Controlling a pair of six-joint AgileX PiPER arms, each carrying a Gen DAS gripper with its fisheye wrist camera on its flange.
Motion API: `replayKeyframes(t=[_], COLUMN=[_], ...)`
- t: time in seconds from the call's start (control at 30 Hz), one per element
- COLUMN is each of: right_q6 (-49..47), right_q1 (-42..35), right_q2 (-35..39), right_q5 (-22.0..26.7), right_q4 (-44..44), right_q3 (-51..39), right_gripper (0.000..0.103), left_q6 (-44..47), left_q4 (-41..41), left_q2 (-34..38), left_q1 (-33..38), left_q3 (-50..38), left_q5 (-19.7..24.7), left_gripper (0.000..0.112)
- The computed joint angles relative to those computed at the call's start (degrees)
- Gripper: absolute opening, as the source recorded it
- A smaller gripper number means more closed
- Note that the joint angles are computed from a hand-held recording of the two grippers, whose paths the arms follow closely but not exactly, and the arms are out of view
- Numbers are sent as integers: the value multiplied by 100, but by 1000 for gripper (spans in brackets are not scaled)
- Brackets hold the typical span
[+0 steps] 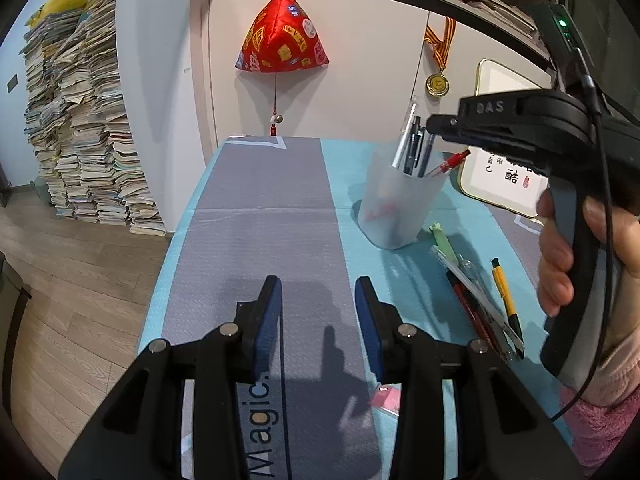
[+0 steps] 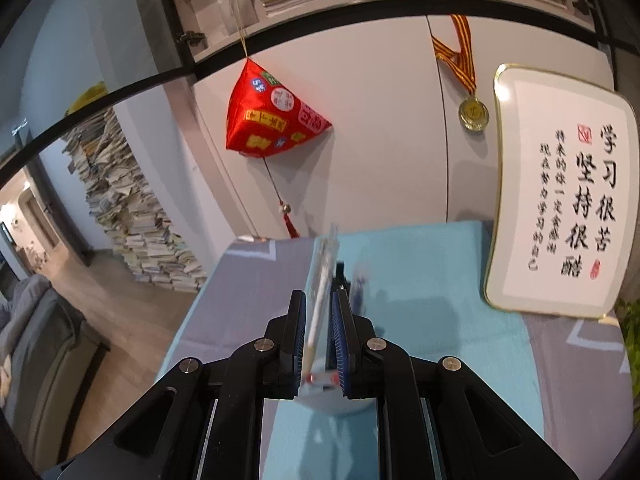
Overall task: Organize stationery
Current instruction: 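Carry the clear pen to the frosted cup and release it with the right tool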
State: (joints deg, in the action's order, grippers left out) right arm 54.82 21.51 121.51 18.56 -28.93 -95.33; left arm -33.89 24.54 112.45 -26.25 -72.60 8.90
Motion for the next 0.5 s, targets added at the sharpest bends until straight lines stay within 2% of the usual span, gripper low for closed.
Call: replayKeyframes(t=[0.27, 0.5], right_q6=[493, -430], right_q1=[-45, -209], right_q2=[-937, -1295], right_q5=[-268, 393], right_q4=[-495, 260], right_q3=[1334, 2027], right_gripper=[15, 15], left_q6=[-422, -698], left_q4=[402, 639], left_q2=[-94, -72], left_q1=[-169, -452], left_q3=[29, -57], left_q5=[117, 329], left_gripper=[36, 38])
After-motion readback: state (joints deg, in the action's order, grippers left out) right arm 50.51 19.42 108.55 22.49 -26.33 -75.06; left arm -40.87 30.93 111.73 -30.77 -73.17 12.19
